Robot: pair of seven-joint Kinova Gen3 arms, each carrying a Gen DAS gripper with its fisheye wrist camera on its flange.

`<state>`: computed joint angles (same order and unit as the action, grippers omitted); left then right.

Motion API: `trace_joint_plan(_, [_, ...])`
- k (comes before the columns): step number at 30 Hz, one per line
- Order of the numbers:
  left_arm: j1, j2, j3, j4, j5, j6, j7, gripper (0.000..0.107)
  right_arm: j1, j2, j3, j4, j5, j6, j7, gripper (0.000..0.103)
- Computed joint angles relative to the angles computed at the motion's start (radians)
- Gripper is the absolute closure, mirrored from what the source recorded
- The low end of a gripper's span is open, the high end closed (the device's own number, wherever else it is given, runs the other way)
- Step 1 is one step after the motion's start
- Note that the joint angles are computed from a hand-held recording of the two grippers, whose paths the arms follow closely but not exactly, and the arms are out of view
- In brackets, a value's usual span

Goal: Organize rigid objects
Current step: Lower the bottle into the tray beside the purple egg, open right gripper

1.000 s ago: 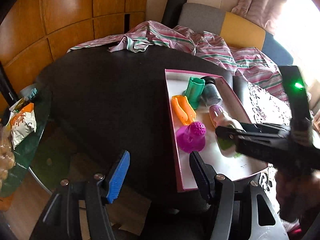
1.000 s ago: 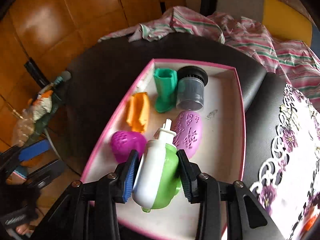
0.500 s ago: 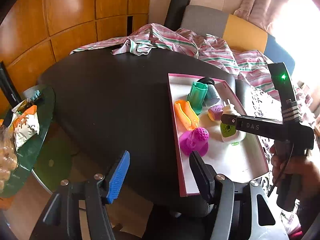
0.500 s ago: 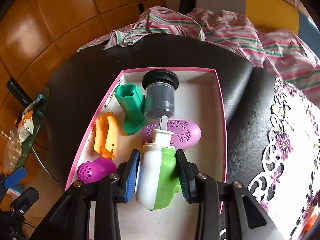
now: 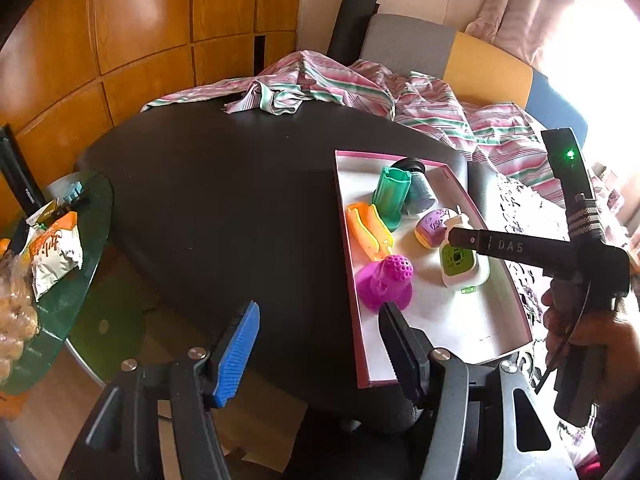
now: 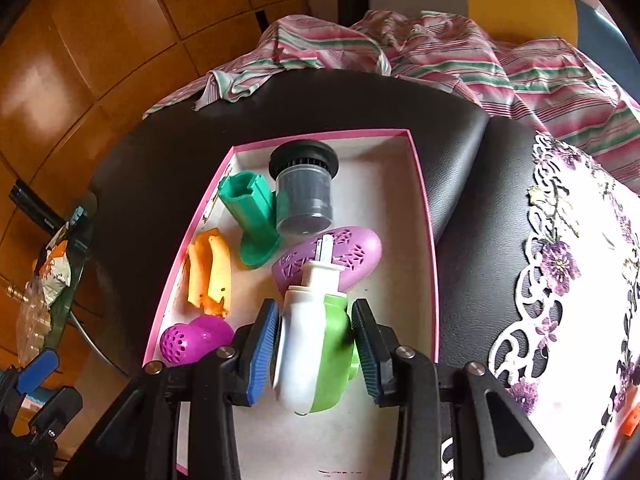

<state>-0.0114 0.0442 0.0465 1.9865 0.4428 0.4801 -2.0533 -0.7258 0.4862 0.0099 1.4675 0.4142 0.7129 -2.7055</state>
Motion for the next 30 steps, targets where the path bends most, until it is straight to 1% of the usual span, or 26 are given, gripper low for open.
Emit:
trace_joint_plan(6, [-0.001,-0.009,-0.003,0.008,0.01,0.0,-0.014,0.044,-0.021,-0.008,0.009,0.001,0.022,0.026,-0.029,0.062])
trace_joint_plan(11, [0.003,-0.018,-0.006,0.014,0.006,-0.006,-0.01,0.044,-0.051,-0.03,0.019,0.027,0.076,0.024,-0.091,0.06])
trace_joint_plan(17, [0.009,-0.033,-0.01,0.024,0.009,-0.016,-0.017,0.044,-0.093,-0.047,0.025,0.035,0.163,0.065,-0.178,0.059])
trace_joint_plan(24, [0.02,-0.046,-0.014,0.027,0.003,-0.024,-0.011,0.044,-0.117,-0.083,0.003,0.066,0.251,0.116,-0.269,0.059])
trace_joint_plan(30, [0.036,-0.056,-0.012,0.026,-0.021,-0.029,0.011,0.044,-0.133,-0.134,-0.029,0.124,0.331,0.159,-0.348,0.059])
